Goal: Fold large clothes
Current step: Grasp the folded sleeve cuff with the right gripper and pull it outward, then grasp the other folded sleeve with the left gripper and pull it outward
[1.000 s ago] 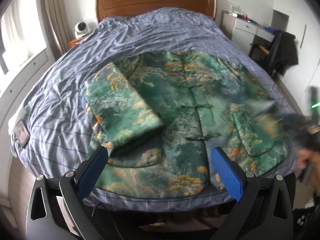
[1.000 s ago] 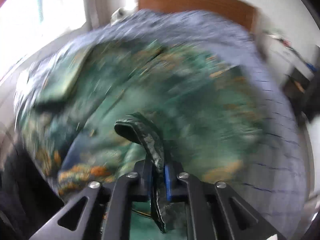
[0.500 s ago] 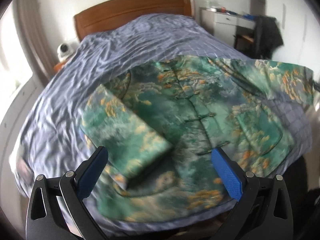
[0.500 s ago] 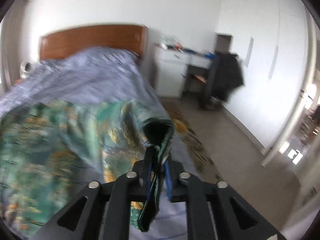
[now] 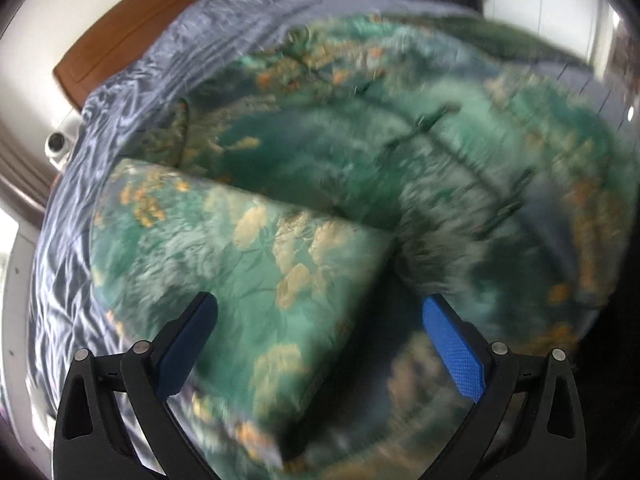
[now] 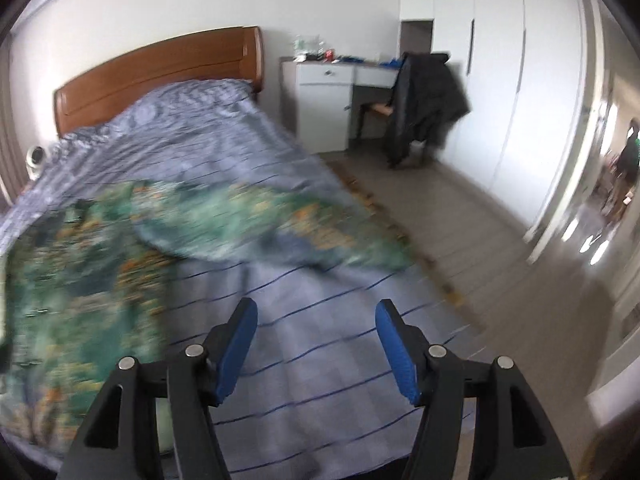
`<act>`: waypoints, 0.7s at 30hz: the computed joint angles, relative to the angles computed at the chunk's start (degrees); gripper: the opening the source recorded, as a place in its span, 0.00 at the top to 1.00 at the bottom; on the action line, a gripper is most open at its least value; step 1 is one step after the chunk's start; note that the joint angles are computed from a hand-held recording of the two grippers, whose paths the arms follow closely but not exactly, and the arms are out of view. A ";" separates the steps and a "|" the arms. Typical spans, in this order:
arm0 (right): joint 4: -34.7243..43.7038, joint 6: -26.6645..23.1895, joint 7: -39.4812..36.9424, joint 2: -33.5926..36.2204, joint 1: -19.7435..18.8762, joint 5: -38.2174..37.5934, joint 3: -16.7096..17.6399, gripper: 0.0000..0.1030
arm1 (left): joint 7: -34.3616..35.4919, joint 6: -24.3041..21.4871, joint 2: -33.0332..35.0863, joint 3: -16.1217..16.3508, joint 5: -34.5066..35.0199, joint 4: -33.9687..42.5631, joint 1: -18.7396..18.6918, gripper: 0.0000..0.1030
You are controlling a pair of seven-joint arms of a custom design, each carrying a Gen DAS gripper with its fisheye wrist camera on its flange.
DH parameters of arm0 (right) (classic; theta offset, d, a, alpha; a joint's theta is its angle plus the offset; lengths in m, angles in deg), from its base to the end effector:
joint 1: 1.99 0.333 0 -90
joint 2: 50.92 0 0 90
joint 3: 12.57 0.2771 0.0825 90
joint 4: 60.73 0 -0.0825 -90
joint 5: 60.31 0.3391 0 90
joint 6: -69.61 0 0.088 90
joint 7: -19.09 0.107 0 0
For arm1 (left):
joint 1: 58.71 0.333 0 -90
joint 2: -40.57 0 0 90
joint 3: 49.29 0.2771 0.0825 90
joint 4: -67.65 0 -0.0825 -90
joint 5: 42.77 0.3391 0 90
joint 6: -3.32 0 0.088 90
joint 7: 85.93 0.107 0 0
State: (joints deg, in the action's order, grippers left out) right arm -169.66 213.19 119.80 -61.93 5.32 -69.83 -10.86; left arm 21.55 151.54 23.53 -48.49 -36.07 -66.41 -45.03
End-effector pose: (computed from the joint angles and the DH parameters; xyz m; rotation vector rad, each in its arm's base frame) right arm 0.5066 0.0831 0.6437 -1.8044 1.6913 -0.7612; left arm 0.4535 0.1153 0.4955 -1.7204 1.9680 -0.2566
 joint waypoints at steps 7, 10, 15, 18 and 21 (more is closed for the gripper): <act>-0.97 2.36 -1.74 -1.90 4.82 4.18 2.83 0.39 | 10.51 -9.68 0.28 6.35 -19.42 5.75 -0.70 0.92; 0.64 3.50 -4.29 -0.71 6.82 4.42 3.68 0.39 | 8.09 -8.90 -4.68 6.83 -18.66 5.86 2.66 0.92; 1.82 6.68 -9.91 0.82 9.96 6.05 4.43 0.39 | 1.20 -8.14 -8.42 8.17 -10.72 9.86 10.58 0.79; 2.40 7.41 -12.15 1.41 11.54 9.12 4.31 0.39 | -3.56 -7.88 -7.84 8.63 -4.30 12.74 15.86 0.72; 2.67 7.50 -12.21 1.57 11.87 9.90 4.43 0.39 | -9.90 -6.34 -8.03 8.54 3.81 13.67 22.08 0.40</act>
